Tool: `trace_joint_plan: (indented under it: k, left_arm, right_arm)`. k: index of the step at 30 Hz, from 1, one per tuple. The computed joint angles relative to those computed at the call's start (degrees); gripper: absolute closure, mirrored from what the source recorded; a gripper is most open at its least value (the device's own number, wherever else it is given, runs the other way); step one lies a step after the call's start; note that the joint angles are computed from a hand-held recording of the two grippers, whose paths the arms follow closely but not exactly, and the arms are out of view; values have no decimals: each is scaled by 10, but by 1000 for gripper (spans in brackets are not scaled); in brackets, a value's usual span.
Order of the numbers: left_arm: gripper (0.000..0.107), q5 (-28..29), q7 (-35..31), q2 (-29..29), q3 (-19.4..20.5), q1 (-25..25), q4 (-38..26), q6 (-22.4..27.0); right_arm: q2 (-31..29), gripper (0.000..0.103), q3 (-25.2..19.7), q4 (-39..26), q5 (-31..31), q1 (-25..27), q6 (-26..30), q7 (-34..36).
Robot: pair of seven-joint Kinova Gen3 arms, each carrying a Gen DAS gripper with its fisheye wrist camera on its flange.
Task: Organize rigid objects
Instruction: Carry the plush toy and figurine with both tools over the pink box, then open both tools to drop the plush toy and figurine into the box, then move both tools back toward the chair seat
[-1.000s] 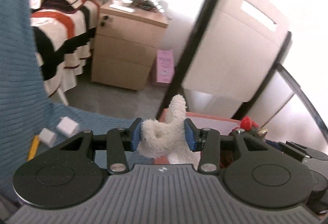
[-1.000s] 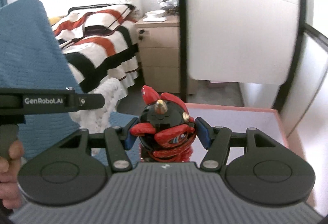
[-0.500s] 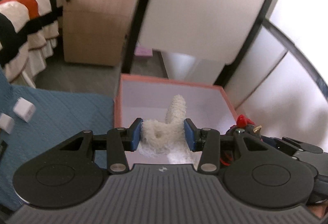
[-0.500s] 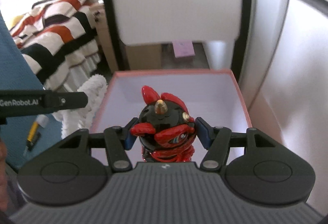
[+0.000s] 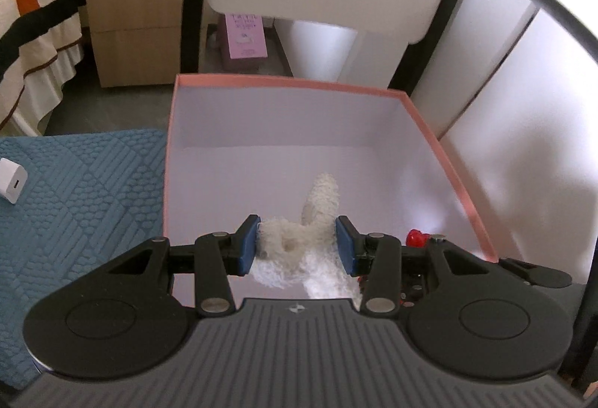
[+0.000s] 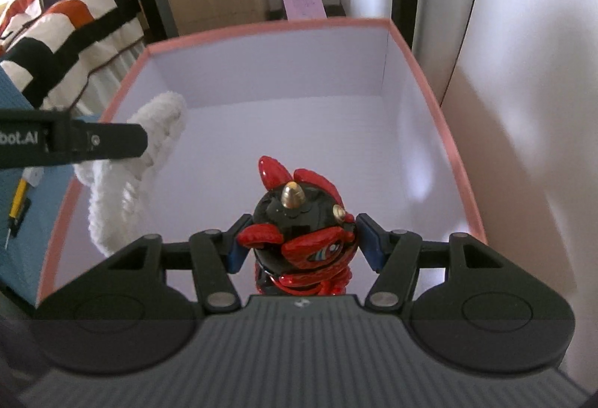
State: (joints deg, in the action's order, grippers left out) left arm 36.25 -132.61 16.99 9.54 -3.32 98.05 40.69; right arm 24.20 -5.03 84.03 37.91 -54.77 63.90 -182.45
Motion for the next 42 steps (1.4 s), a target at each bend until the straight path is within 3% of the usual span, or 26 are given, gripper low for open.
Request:
trace_joint_plan:
  k: [9,11,13,14,19,31,42]
  left_arm:
    - [57,-5,-14,7,5,4,8,-4]
    - [53,1,-25,4,8,-1,8,-1]
    - [37,9,-31,-4,7,-6,10,4]
    - [35,19,-37,-8,3,-9,12,8]
    - [34,76,-98,-39,-3,-37,27,21]
    - [34,195,-221,-114,-82,-89,41,87]
    - [34,279,-331,-156,-175,-167,55,174]
  right_arm:
    - [-7,42,1,26,-10,6,-23,-26]
    - [-9,40,2,26,-11,9,-23,-30]
    - [-12,38,1,24,-11,11,-18,-33]
    - [-13,38,0,20,-11,12,-14,-30]
    - [-12,38,0,-10,6,-2,27,-33]
    - [-14,38,-4,-81,84,-58,107,-42]
    - [32,38,7,-204,138,-129,169,23]
